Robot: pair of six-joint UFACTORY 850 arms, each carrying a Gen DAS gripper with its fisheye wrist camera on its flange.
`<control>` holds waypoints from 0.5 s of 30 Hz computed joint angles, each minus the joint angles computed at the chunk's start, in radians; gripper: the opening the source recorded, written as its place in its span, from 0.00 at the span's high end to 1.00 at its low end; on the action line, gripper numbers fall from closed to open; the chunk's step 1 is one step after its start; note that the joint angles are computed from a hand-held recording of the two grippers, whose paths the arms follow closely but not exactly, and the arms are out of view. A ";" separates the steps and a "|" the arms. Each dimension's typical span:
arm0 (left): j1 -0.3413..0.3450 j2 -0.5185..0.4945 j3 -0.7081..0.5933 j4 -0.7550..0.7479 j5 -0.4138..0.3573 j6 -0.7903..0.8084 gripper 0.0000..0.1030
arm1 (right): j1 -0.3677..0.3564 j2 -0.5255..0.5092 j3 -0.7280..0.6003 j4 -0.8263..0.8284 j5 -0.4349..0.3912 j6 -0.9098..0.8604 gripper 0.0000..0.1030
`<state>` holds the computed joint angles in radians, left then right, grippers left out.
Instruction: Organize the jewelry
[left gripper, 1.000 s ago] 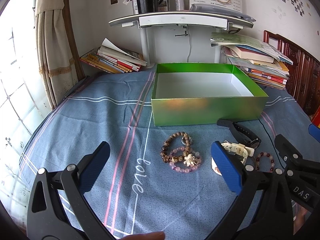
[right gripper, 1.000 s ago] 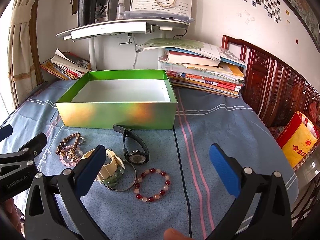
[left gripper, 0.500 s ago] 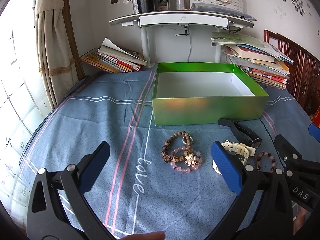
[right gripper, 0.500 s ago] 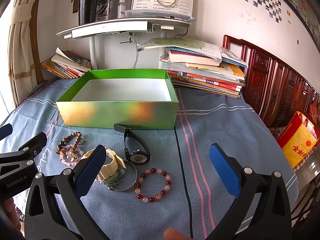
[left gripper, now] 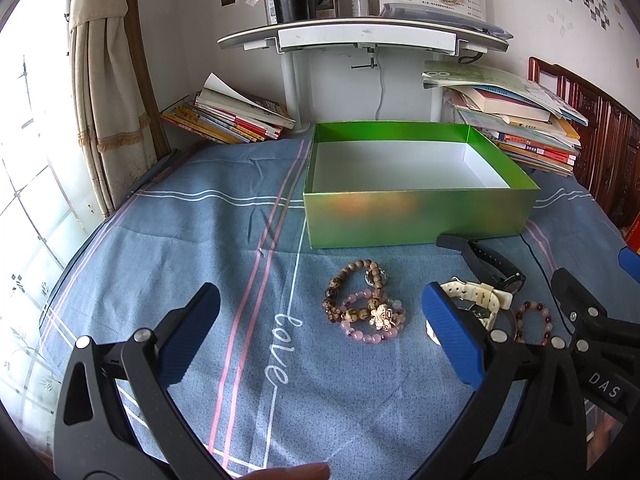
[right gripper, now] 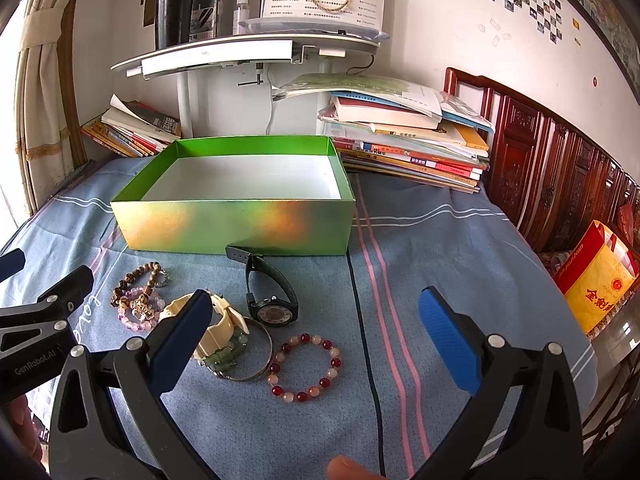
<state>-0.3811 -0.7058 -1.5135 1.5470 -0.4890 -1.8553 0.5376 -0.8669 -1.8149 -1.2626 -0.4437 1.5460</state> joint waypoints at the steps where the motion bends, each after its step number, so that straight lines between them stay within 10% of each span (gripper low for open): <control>1: 0.000 0.000 0.000 0.000 0.000 0.001 0.03 | 0.000 0.000 0.000 -0.001 0.000 0.001 0.02; 15: 0.000 -0.002 0.004 0.004 0.000 -0.005 0.03 | -0.001 -0.002 0.000 0.005 0.003 -0.005 0.02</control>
<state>-0.3814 -0.7079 -1.5091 1.5510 -0.4886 -1.8601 0.5364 -0.8686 -1.8149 -1.2576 -0.4411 1.5414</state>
